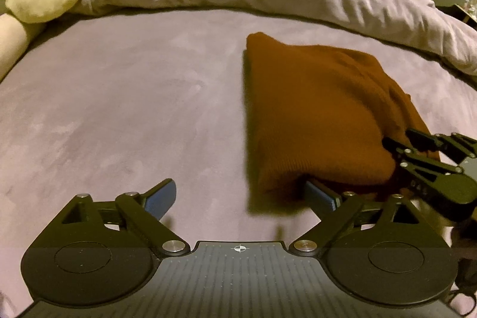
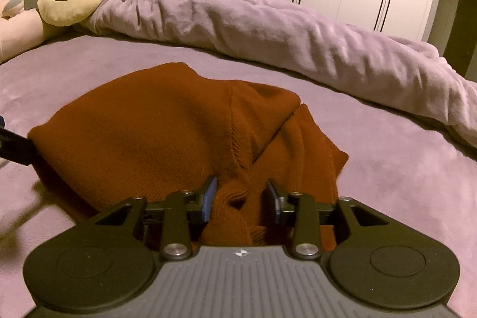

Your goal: Fold small clothes

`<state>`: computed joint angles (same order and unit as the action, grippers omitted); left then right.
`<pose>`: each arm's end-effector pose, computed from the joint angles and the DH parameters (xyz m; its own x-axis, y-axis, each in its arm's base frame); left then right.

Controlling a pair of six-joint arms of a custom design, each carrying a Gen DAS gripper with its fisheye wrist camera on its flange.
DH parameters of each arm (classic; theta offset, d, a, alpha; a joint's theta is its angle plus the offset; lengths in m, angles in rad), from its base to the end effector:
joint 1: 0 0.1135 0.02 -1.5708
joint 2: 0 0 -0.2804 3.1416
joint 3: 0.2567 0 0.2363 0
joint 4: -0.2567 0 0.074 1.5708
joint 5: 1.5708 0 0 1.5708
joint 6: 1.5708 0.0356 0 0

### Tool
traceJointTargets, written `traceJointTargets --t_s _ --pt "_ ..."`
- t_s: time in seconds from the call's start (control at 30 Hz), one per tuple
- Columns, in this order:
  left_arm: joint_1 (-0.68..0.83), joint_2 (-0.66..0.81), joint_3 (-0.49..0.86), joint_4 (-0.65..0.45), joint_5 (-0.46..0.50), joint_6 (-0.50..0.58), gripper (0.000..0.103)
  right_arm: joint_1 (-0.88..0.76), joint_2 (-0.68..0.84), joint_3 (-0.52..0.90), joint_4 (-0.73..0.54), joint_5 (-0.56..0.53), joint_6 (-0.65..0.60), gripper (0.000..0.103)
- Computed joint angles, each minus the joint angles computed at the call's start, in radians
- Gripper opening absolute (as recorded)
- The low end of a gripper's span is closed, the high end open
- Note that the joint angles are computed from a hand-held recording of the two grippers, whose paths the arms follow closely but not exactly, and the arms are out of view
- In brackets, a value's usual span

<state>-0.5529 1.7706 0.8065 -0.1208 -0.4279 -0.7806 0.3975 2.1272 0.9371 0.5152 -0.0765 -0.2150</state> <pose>0.2673 -0.1476 0.1407 -0.7548 -0.2865 -0.5900 -0.3072 0.9492 -0.0679 0.3624 0.1551 0.0933 -0.4688 -0.4275 -0.7730 -0.5537 0.8240 -0.1199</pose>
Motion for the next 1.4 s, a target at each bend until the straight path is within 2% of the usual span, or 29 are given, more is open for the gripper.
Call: traceJointTargets --t_s 0.17,0.2,0.27,0.33,0.4,0.5,0.6,0.73,0.83,0.9,1.1,1.4 --pt "-0.044 -0.024 -0.033 -0.040 0.002 -0.065 0.099 0.005 -0.117 -0.087 -0.076 0.027 0.062 0.048" --pt "-0.055 -0.027 -0.037 -0.051 -0.006 -0.080 0.100 0.012 -0.150 -0.112 -0.097 0.041 0.077 0.059" --pt "-0.092 -0.032 -0.039 -0.088 -0.038 -0.121 0.101 0.022 -0.211 -0.143 -0.184 0.064 0.121 0.065" --pt "-0.122 -0.038 -0.041 -0.116 -0.057 -0.147 0.101 0.017 -0.261 -0.174 -0.264 0.036 0.169 0.069" --pt "-0.148 -0.043 -0.044 -0.140 -0.065 -0.163 0.102 0.021 -0.312 -0.213 -0.316 0.038 0.225 0.085" --pt "-0.176 -0.047 -0.035 -0.184 -0.067 -0.186 0.102 0.029 -0.383 -0.254 -0.382 0.019 0.275 0.099" --pt "-0.195 -0.062 -0.025 -0.212 -0.067 -0.195 0.102 0.049 -0.438 -0.252 -0.470 0.030 0.283 0.099" --pt "-0.213 -0.082 -0.007 -0.247 -0.066 -0.177 0.102 0.105 -0.464 -0.223 -0.552 0.144 0.299 0.099" --pt "-0.236 -0.081 0.013 -0.274 -0.080 -0.173 0.103 0.115 -0.468 -0.193 -0.607 0.163 0.331 0.099" --pt "-0.251 -0.073 0.029 -0.294 -0.089 -0.176 0.103 0.115 -0.488 -0.199 -0.612 0.156 0.351 0.099" --pt "-0.276 -0.064 0.043 -0.321 -0.098 -0.185 0.103 0.178 -0.505 -0.207 -0.632 0.243 0.372 0.099" --pt "-0.283 -0.076 0.037 -0.325 -0.096 -0.187 0.103 0.189 -0.510 -0.207 -0.639 0.249 0.384 0.099"
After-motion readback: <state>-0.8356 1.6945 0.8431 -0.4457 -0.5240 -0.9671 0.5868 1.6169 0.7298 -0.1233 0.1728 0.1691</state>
